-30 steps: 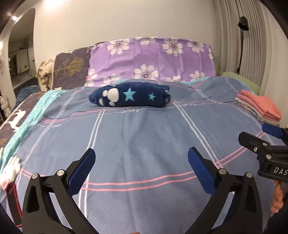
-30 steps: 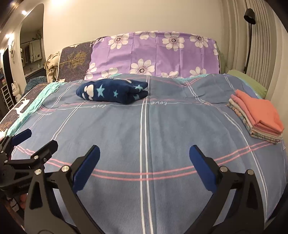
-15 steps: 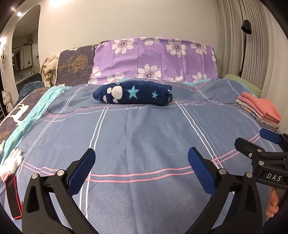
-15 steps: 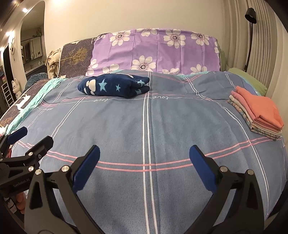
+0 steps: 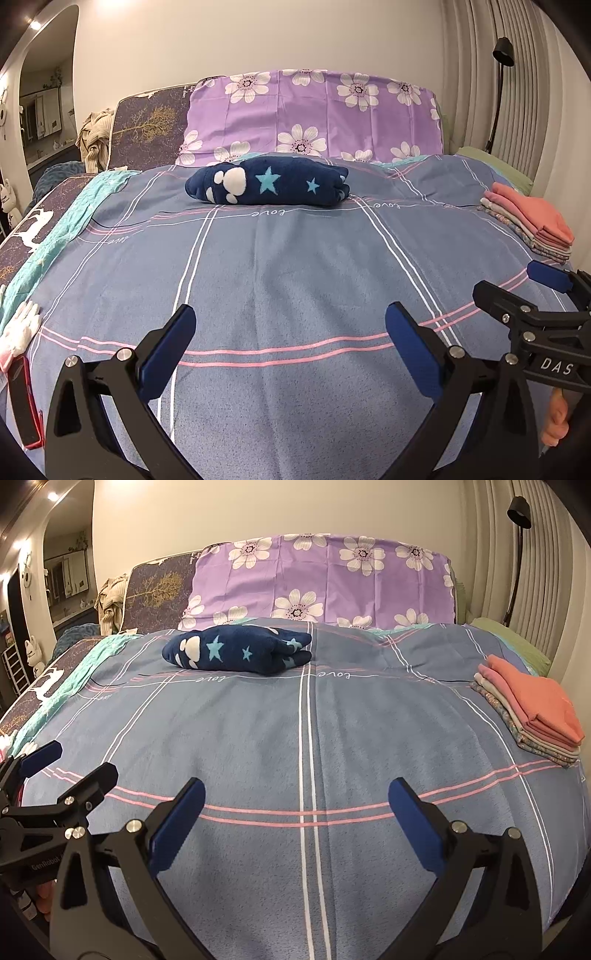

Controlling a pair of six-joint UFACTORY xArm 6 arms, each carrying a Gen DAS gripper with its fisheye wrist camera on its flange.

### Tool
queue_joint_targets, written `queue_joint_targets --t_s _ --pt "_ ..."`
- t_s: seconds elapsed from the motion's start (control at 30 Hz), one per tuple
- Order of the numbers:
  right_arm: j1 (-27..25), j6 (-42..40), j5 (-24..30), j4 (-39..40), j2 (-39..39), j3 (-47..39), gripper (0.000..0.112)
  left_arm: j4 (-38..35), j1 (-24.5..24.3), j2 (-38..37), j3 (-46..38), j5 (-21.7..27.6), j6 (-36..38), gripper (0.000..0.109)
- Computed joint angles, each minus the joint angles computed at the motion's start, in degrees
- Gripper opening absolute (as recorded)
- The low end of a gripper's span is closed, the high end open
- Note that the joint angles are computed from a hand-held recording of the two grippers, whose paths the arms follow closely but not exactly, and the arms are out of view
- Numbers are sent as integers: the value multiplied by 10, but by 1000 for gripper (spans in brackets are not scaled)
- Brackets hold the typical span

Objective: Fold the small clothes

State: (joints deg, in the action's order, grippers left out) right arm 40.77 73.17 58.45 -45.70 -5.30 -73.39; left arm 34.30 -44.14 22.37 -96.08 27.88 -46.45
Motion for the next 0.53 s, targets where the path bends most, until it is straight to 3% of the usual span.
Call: queue_joint_targets --t_s 0.53 --pt "1 -1 -1 6 7 -2 101 -7 -4 2 -1 10 0 102"
